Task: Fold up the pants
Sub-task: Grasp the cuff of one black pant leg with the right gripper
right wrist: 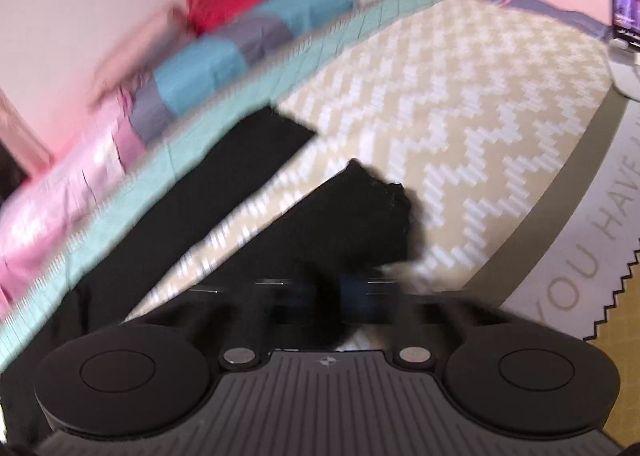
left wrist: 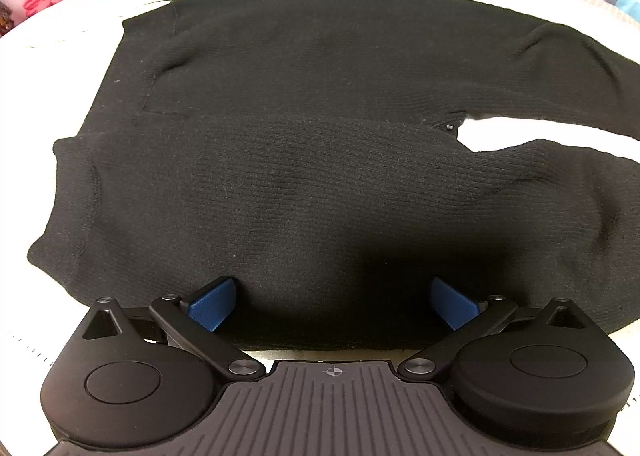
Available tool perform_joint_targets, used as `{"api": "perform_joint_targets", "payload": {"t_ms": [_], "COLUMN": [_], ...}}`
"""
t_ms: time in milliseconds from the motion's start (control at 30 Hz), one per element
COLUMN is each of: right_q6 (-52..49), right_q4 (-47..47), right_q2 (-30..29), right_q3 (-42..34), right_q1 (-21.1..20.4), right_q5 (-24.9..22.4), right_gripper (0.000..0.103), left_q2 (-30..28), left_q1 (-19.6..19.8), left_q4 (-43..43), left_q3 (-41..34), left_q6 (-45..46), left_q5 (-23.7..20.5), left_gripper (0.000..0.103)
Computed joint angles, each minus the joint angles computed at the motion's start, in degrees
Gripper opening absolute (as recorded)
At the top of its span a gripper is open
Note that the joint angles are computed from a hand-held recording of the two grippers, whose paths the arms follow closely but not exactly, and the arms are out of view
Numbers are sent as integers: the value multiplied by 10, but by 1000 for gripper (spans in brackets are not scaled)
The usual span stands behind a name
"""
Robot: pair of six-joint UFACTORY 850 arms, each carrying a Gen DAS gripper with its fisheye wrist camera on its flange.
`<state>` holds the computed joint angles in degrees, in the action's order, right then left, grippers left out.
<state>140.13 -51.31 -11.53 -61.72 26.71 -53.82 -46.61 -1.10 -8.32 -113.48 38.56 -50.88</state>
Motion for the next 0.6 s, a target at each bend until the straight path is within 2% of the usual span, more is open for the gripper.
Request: {"api": "perform_joint_targets", "payload": {"t_ms": [67,133,167,200,267,300,333,367,400,433,500,533,600], "right_q6": [17,12,-12,-21,10,27,62,79,89,95,65,38,-14], "right_q4": [0,-22,0,27,84,97,86,88,95,102,132,142,128], "right_q2": [17,23,25,29,49,55,55,52,42,32,2,-14,-38], "right_q3": [-3,-17,-21,-14,21,34,39,32,16,3,-41,-67,-106], "right_q1": [15,47,55,55,42,38,44,47,49,55,61,66,84], "right_q5": [-26,-113,-142,-148,-108,-88,-92,-104,-128,-156,-219,-253,-276], "right_gripper": [12,12,12,12,12,13,14,18,32,50,69,70,73], "left_q2": [-6,-20,-23,-23,-25,-27,-30,-34,-39,-42,-51,-54,-53], "left_q1": [0,2,3,3,4,5,6,7,8,9,12,14,18], "left_q4": [3,0,-6,-9,-15,-18,-21,-23,-26,-28,-34,-39,-51], "left_q3": [-11,-35,-38,-37,-41,-43,-48,-55,-63,-70,-87,-94,-96], "left_q6": [2,10,18,26,42,48,55,62,69,76,89,95,113], "left_q5": [-12,-29,-31,-30,-30,-31,-36,-43,-49,-56,-73,-80,-79], "left_gripper": [103,103,103,103,103,103,103,103,103,103,103,103,103]}}
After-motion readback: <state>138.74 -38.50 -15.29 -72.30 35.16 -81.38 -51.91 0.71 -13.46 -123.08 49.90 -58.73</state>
